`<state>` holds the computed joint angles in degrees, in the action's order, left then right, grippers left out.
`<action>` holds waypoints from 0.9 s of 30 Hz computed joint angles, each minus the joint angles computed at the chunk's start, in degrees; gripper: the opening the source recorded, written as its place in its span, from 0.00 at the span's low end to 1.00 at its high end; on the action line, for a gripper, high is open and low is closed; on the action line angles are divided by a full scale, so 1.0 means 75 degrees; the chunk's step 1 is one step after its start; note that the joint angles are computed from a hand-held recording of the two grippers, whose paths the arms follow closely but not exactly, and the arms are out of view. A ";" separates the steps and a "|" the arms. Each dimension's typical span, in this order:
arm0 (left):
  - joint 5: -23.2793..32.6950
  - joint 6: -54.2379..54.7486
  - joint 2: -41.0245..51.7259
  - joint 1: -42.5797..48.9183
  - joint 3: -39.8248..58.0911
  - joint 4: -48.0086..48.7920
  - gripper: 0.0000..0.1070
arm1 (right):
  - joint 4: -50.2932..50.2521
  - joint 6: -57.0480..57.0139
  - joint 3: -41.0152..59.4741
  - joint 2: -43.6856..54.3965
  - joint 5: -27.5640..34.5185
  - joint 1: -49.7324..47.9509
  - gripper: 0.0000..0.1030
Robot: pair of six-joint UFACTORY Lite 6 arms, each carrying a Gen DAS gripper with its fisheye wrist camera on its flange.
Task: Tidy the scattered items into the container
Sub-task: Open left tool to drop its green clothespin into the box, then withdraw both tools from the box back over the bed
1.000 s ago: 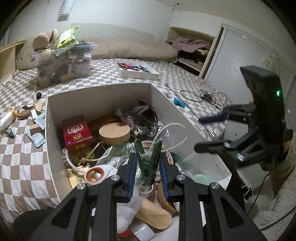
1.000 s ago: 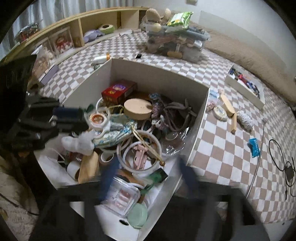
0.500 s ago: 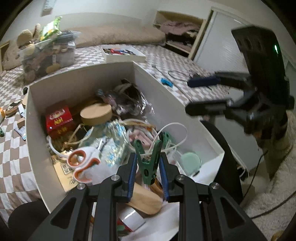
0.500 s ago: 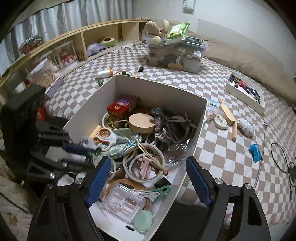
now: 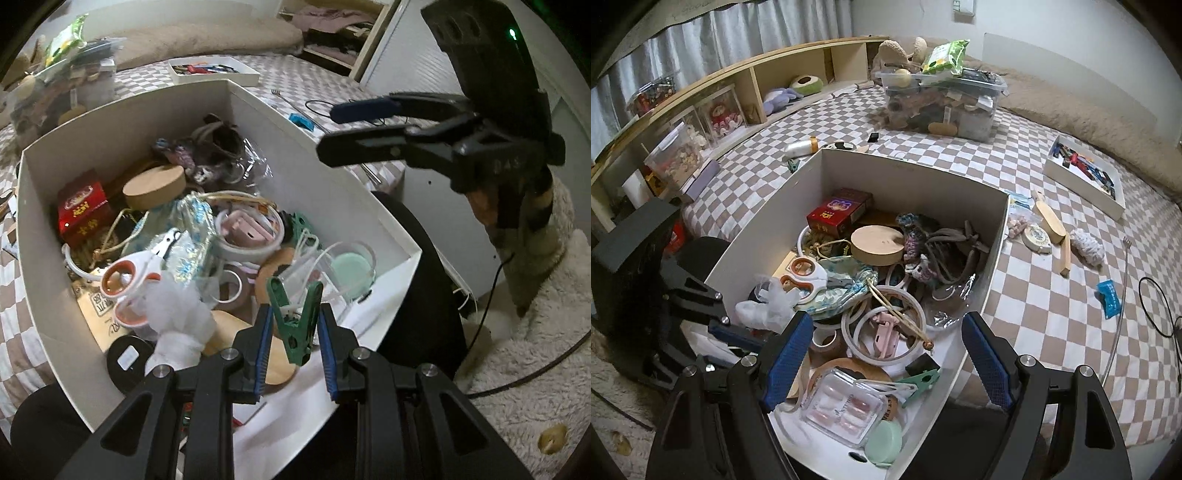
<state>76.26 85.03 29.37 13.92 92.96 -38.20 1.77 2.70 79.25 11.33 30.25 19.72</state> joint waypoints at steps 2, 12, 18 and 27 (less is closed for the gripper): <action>-0.0005 -0.0096 0.0033 -0.0023 0.0032 0.0030 0.56 | 0.0172 -0.0108 0.0023 0.0011 -0.0014 -0.0023 0.80; -0.0097 -0.0317 0.0296 0.0073 0.0378 -0.0090 0.71 | 0.0641 -0.0374 0.0036 0.0052 -0.0184 -0.0062 0.80; -0.0197 -0.0380 0.0390 0.0139 0.0573 -0.0119 0.71 | 0.0969 -0.0600 0.0088 0.0119 -0.0265 -0.0095 0.80; -0.0358 -0.0422 0.0466 0.0160 0.0777 -0.0282 0.71 | 0.1440 -0.0876 -0.0096 0.0054 -0.0525 -0.0121 0.80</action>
